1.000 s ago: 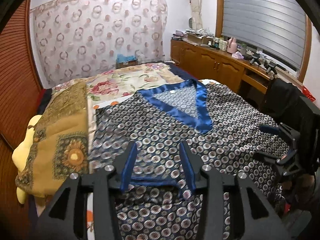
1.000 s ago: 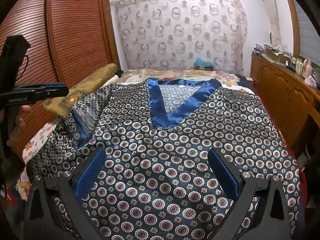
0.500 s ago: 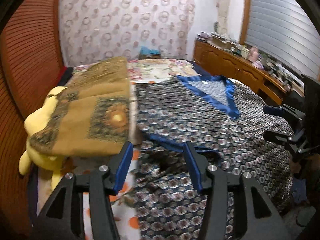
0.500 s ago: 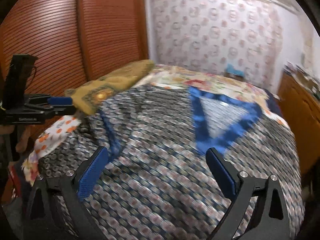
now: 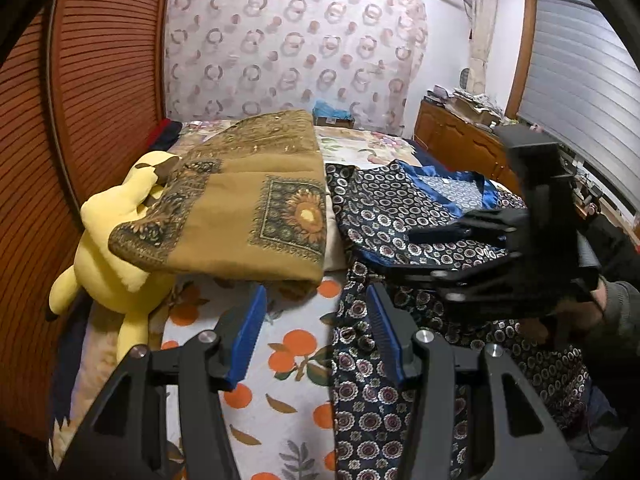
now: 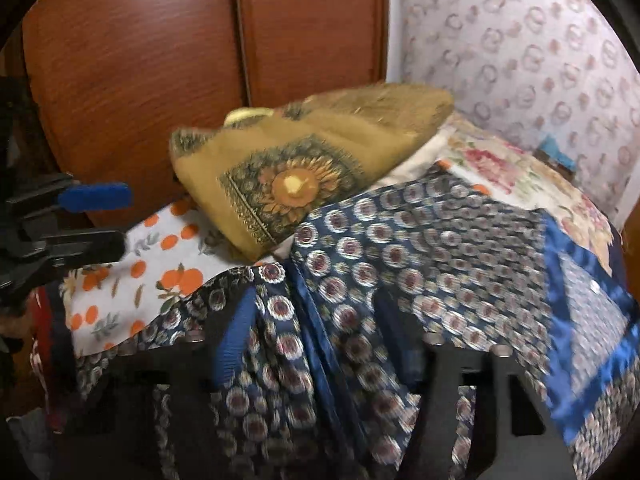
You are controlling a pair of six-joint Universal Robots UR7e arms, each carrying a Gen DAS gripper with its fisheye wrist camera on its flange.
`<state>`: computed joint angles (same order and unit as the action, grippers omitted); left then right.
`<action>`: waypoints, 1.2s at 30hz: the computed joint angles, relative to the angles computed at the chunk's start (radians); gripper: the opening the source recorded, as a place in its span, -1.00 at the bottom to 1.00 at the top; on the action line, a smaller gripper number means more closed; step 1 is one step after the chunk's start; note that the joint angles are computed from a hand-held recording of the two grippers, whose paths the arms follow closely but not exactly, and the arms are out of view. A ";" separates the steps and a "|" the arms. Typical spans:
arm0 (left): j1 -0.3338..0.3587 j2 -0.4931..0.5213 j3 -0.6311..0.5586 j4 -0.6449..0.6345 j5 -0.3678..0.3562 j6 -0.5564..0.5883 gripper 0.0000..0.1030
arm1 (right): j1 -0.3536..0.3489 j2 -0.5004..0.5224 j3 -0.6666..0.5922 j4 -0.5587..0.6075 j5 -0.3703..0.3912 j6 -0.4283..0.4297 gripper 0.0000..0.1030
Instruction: Fold small clothes
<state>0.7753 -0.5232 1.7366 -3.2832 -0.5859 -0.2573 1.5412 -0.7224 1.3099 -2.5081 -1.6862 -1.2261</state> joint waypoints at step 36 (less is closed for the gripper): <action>0.046 0.106 -0.198 0.046 -0.080 0.123 -0.01 | -0.067 0.036 -0.197 -0.108 -0.053 0.094 0.00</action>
